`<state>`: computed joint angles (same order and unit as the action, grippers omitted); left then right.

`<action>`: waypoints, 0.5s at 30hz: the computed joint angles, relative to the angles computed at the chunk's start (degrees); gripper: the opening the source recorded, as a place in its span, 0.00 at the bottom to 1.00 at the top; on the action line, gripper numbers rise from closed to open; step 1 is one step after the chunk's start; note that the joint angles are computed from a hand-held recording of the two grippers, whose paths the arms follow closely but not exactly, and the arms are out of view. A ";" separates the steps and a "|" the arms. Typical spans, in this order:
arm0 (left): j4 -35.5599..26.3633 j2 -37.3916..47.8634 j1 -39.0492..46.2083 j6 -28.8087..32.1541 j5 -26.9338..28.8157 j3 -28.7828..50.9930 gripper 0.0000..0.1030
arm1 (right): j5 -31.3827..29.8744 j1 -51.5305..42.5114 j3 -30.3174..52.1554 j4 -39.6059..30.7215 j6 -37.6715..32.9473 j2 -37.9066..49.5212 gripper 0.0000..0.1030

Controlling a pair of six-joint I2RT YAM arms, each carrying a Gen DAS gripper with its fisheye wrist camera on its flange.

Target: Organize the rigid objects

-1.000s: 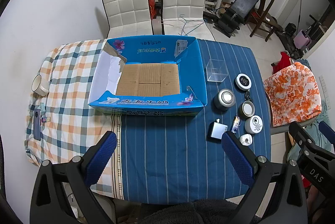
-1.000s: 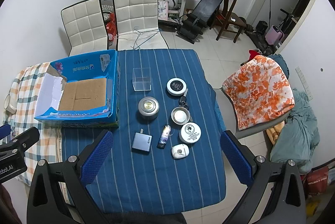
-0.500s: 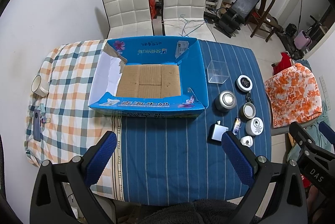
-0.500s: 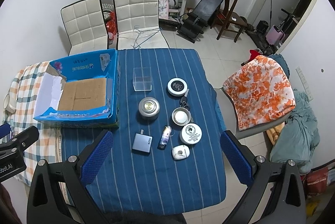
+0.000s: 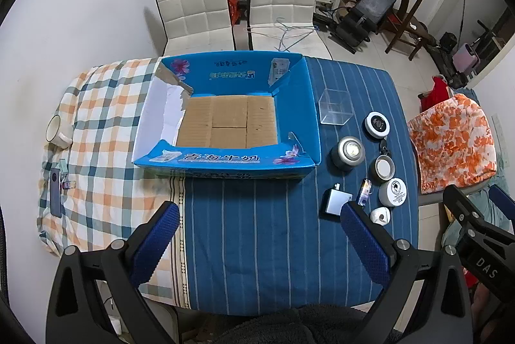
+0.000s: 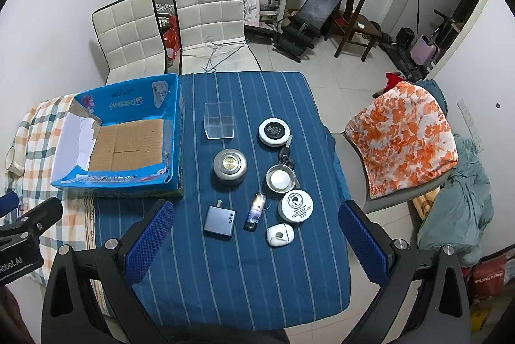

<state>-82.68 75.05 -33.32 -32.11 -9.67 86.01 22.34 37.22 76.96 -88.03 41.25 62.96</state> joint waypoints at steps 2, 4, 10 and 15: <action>0.66 0.24 -0.41 -0.25 0.02 -0.51 1.00 | -3.27 -5.35 -1.26 2.38 -3.94 -0.44 1.00; 1.64 1.22 -0.58 -0.19 0.43 -0.43 1.00 | -7.26 -12.78 -3.08 5.63 -9.27 -0.73 1.00; 7.34 12.46 -0.21 2.82 3.64 6.53 1.00 | -15.93 -35.20 -9.60 21.98 -25.03 7.98 1.00; 10.59 32.89 -0.42 6.01 2.97 22.53 1.00 | -21.39 -44.70 -5.75 36.37 -29.20 32.19 1.00</action>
